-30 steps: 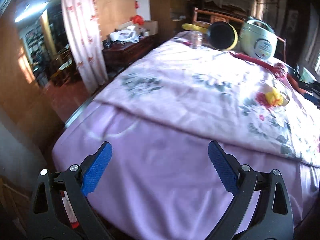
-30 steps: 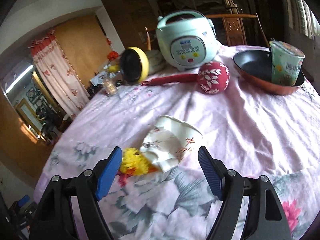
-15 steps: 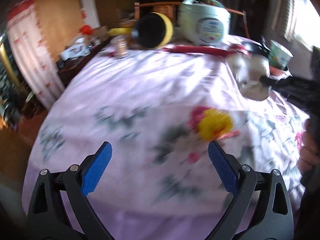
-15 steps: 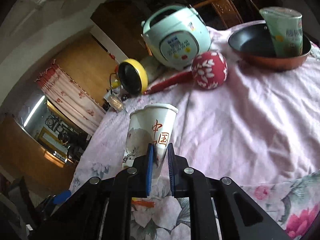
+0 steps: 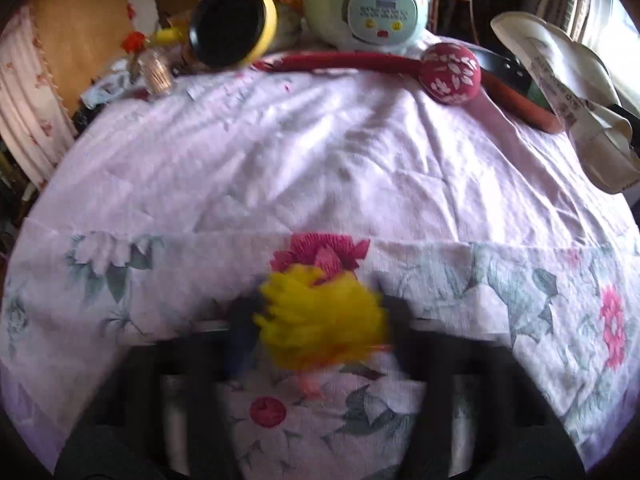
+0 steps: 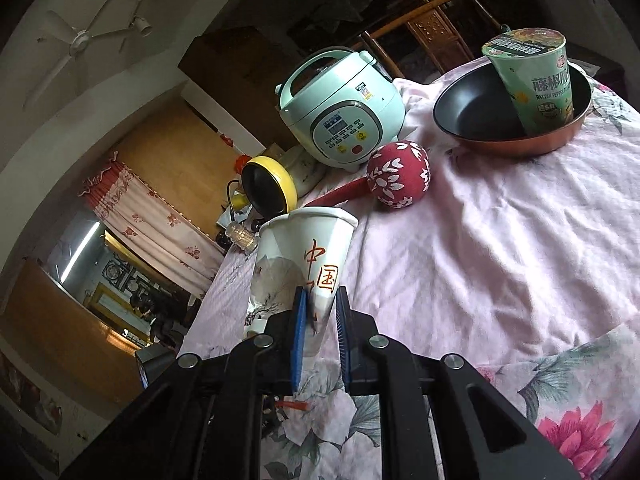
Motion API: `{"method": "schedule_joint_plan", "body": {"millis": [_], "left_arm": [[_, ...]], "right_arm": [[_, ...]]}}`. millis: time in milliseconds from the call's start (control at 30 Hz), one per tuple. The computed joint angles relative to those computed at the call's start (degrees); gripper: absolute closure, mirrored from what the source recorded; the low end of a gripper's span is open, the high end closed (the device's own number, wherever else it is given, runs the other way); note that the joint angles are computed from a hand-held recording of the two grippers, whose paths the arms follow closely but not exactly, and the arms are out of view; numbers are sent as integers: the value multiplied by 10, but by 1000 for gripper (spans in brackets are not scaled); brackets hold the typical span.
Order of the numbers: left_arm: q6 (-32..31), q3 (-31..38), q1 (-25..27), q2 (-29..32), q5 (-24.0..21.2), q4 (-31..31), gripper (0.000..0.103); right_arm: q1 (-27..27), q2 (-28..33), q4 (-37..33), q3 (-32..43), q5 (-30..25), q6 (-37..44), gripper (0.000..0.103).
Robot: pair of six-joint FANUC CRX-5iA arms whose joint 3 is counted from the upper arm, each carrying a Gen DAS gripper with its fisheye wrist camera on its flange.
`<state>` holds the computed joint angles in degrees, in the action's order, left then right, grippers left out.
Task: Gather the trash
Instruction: 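Grasp the white paper cup with the right tool while the left tool grasps the yellow flower, then carry the paper cup and yellow flower off the bed toward the red basket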
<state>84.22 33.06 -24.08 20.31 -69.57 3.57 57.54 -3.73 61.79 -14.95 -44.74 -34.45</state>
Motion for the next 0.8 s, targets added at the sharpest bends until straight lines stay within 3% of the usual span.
{"method": "schedule_joint_plan", "body": {"millis": [200, 400, 633, 800], "left_arm": [[-11, -71, 33, -69, 63, 53, 67], [-9, -138, 79, -162, 86, 55, 66], [2, -242, 181, -292, 85, 18, 66], [0, -307, 281, -373, 73, 17, 64]], "right_arm": [[-3, -4, 14, -6, 16, -9, 88], [-24, -11, 47, -26, 107, -41, 88], [-4, 17, 32, 15, 159, 40, 88], [41, 51, -3, 71, 146, 142, 88]]}}
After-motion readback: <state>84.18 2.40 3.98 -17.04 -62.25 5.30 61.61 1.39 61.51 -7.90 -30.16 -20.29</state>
